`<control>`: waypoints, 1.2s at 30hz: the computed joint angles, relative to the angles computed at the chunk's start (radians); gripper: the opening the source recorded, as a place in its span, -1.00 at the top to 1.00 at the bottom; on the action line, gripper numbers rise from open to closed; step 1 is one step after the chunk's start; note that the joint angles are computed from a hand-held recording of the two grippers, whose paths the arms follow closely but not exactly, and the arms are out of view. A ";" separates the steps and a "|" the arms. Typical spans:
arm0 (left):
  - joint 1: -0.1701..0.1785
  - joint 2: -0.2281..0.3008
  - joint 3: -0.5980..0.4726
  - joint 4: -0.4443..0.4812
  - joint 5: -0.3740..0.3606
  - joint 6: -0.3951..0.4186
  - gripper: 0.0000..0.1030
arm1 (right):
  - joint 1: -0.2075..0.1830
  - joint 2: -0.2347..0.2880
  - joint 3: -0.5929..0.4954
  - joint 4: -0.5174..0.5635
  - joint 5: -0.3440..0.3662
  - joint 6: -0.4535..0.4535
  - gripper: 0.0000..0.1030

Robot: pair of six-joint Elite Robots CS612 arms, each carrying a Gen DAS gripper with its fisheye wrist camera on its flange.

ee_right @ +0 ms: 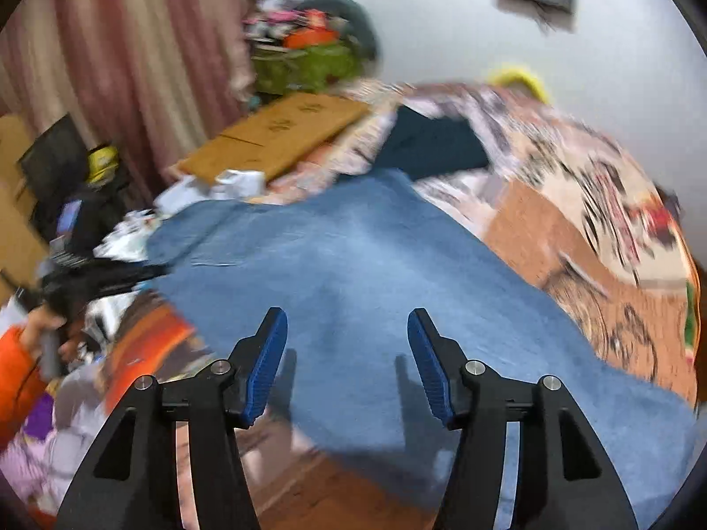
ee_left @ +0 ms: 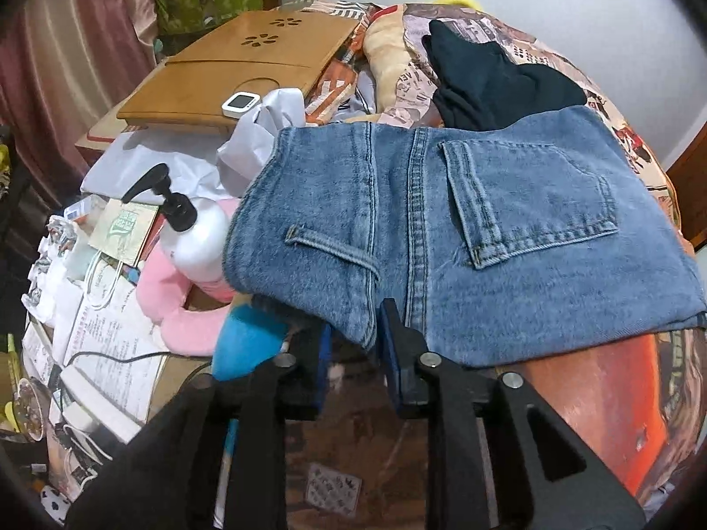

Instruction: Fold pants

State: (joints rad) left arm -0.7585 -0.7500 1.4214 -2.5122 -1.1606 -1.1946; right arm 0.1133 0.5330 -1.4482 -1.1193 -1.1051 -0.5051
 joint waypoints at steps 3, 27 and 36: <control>-0.008 -0.023 0.004 0.091 0.048 -0.043 -0.09 | -0.010 0.007 0.023 -0.001 -0.072 0.076 -0.03; 0.012 0.146 -0.375 0.146 0.034 0.224 -0.72 | -0.296 0.073 -0.122 -0.014 -0.286 0.604 -0.28; -0.003 0.271 -0.611 0.285 -0.042 0.307 -0.75 | -0.308 0.054 -0.021 -0.045 -0.171 0.682 0.02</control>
State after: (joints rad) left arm -0.7615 -0.4788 0.8100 -2.2267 -1.2024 -0.8880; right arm -0.1944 0.5870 -1.4695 -1.1646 -1.2757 0.1769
